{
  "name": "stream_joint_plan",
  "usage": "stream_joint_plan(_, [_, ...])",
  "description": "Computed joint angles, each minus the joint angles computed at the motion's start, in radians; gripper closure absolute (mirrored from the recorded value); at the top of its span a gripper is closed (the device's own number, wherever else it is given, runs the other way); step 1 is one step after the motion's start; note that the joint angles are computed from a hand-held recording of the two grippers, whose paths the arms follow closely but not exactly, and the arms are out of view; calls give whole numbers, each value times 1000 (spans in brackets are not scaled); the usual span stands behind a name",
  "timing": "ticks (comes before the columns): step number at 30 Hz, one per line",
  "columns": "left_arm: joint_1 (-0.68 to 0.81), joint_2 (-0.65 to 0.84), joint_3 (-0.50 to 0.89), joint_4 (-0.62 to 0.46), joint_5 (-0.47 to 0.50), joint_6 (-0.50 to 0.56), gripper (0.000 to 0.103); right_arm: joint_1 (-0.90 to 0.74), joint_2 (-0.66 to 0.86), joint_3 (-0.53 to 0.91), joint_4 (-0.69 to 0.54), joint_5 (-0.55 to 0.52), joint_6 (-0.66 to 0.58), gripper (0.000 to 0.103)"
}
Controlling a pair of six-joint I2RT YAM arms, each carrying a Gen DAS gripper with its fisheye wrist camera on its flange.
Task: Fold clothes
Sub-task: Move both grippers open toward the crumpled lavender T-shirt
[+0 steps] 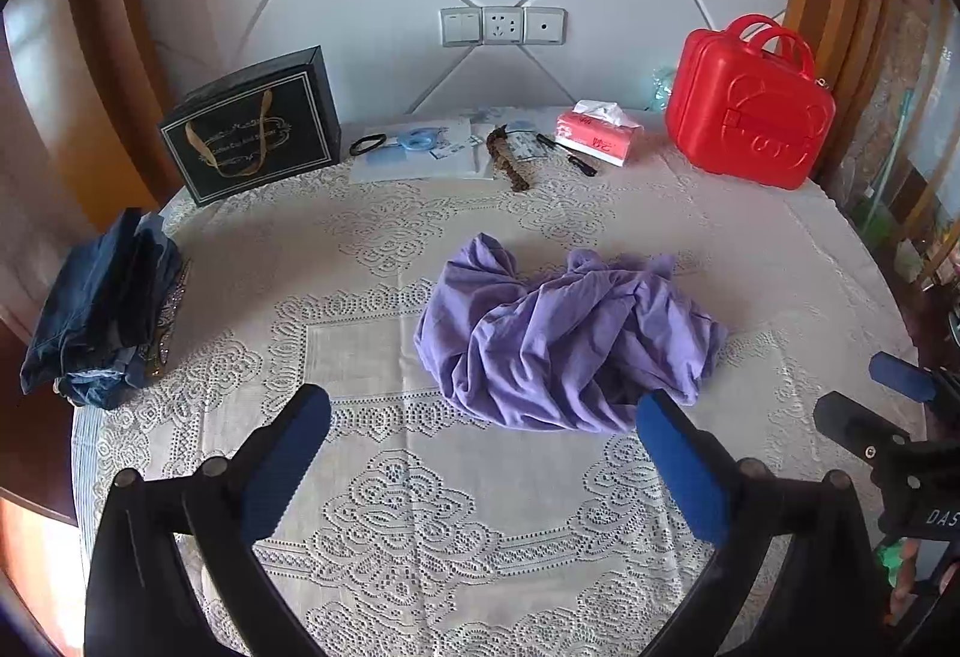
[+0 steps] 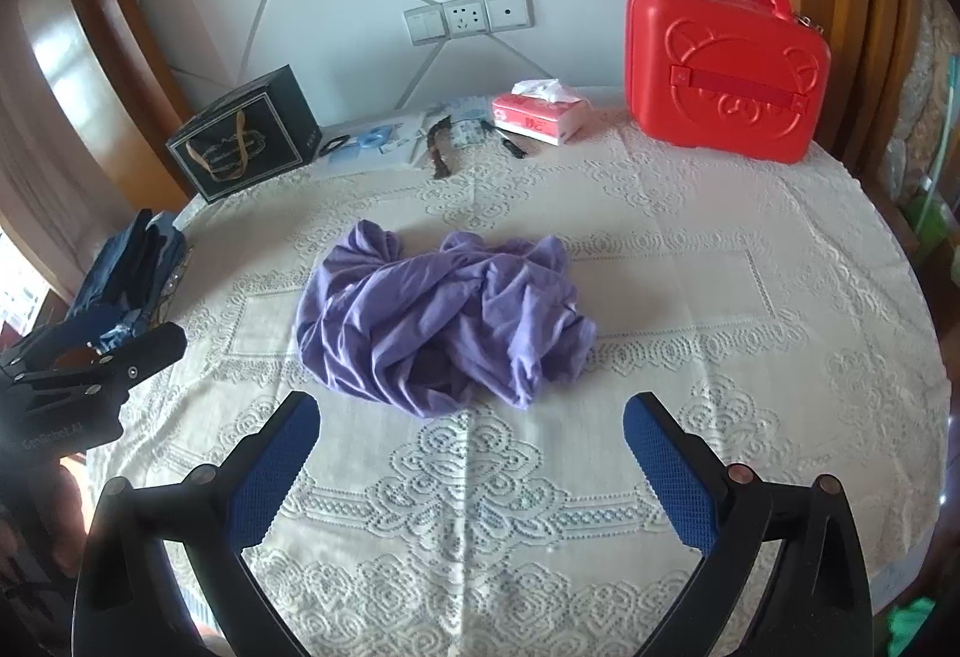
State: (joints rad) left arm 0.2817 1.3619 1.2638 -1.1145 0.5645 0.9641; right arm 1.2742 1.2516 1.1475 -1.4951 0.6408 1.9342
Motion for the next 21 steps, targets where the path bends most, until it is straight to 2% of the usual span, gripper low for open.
stream_joint_plan(2, [12,5,5,-29,2,18,0,-8,-13,-11,24,-10,-21,0])
stream_joint_plan(6, [-12,82,49,-40,-50,-21,0,-43,-64,-65,79,-32,-76,0])
stream_joint_plan(7, [-22,84,46,-29,-65,-32,0,-71,-77,-86,98,-48,-109,0])
stream_joint_plan(12, [-61,37,-30,53,-110,-81,0,-103,-27,-78,95,-62,-123,0])
stream_joint_plan(21, [-71,67,-24,71,-127,-105,0,-129,-85,-120,158,-48,-158,0])
